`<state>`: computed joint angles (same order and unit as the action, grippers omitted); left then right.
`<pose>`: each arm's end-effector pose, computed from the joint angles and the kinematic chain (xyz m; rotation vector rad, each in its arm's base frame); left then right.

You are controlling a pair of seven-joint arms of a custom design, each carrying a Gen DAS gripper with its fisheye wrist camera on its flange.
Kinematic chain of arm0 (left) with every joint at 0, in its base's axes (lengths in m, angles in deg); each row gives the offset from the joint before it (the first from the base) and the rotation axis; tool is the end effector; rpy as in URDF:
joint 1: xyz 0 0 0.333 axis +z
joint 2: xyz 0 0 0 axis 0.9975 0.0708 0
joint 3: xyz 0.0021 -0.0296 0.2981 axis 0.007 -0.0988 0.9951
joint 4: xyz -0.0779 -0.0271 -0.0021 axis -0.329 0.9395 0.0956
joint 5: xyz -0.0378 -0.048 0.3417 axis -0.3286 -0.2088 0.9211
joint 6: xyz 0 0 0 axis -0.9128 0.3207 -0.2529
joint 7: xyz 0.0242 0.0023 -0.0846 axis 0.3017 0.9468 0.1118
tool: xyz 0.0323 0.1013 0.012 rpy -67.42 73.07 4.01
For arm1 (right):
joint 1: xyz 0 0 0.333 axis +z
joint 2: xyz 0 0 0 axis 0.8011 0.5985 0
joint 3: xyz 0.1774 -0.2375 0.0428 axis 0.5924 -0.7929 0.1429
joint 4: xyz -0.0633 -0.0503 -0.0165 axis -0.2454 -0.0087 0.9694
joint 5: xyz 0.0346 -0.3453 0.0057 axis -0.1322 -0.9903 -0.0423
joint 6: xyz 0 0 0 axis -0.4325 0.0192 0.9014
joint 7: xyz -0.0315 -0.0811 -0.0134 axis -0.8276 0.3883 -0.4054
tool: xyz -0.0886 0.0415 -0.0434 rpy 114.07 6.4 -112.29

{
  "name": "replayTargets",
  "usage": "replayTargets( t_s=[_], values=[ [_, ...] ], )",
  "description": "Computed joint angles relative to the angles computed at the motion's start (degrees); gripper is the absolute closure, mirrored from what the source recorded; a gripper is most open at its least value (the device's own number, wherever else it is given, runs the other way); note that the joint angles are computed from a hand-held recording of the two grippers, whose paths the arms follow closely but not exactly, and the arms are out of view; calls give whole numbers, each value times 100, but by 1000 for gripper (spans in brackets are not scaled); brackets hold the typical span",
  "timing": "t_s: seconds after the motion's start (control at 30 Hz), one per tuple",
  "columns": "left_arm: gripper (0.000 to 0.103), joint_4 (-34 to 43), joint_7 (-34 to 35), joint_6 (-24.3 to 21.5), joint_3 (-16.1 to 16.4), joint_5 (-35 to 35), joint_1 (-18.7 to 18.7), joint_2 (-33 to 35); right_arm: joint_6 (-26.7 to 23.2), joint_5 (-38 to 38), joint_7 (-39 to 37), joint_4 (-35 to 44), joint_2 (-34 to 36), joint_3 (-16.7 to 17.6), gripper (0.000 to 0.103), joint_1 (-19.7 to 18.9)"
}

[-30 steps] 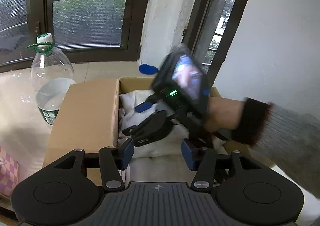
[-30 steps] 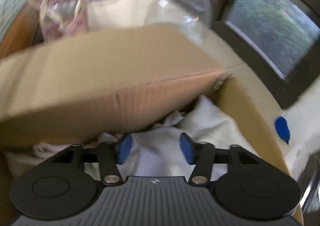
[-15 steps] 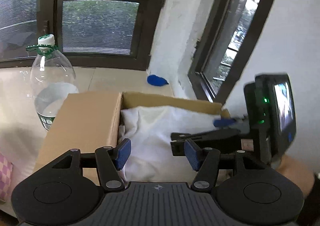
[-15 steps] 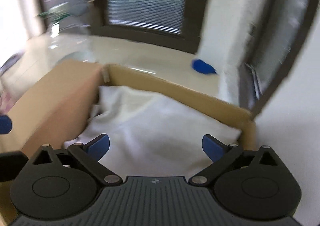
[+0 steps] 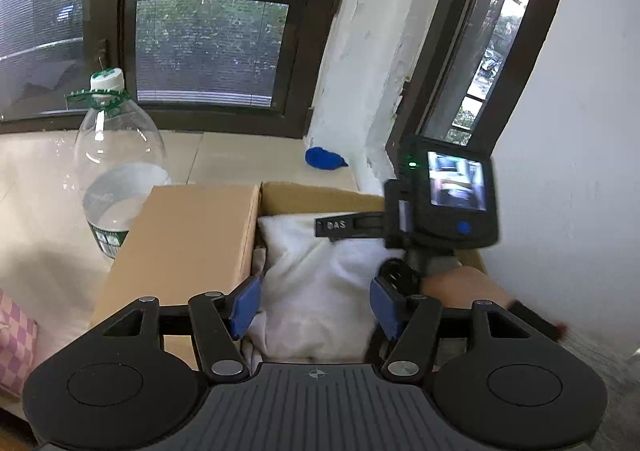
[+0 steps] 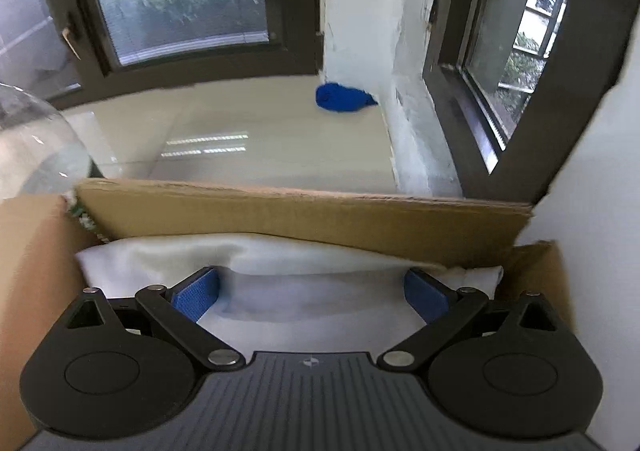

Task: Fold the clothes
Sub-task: 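Press the shirt down into the box with both open grippers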

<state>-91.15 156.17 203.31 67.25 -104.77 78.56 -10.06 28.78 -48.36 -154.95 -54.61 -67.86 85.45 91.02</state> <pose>0.4996 -0.1660 0.5506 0.8205 -2.7588 1.2513 0.4409 0.3616 0.4355 -0.7177 2.7276 -0.8219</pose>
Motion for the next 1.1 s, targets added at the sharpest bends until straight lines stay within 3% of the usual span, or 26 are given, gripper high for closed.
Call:
replayTargets(
  t_s=[0.2,0.53,0.7,0.93,1.1],
  values=[
    [38,60,83,-206,56,-10,63,0,690,246,79,-243,163,-79,0,-171],
    [36,158,157,-444,100,-120,186,49,-41,-280,423,631,335,-82,0,254],
    [36,158,216,-529,124,-129,236,16,49,-281,156,1074,712,-219,0,234],
    [35,188,254,-592,159,-136,291,10,144,75,-136,1111,929,-367,0,109],
    [35,241,292,-726,168,-189,321,39,-53,-17,9,1142,835,-396,0,311]
  ],
)
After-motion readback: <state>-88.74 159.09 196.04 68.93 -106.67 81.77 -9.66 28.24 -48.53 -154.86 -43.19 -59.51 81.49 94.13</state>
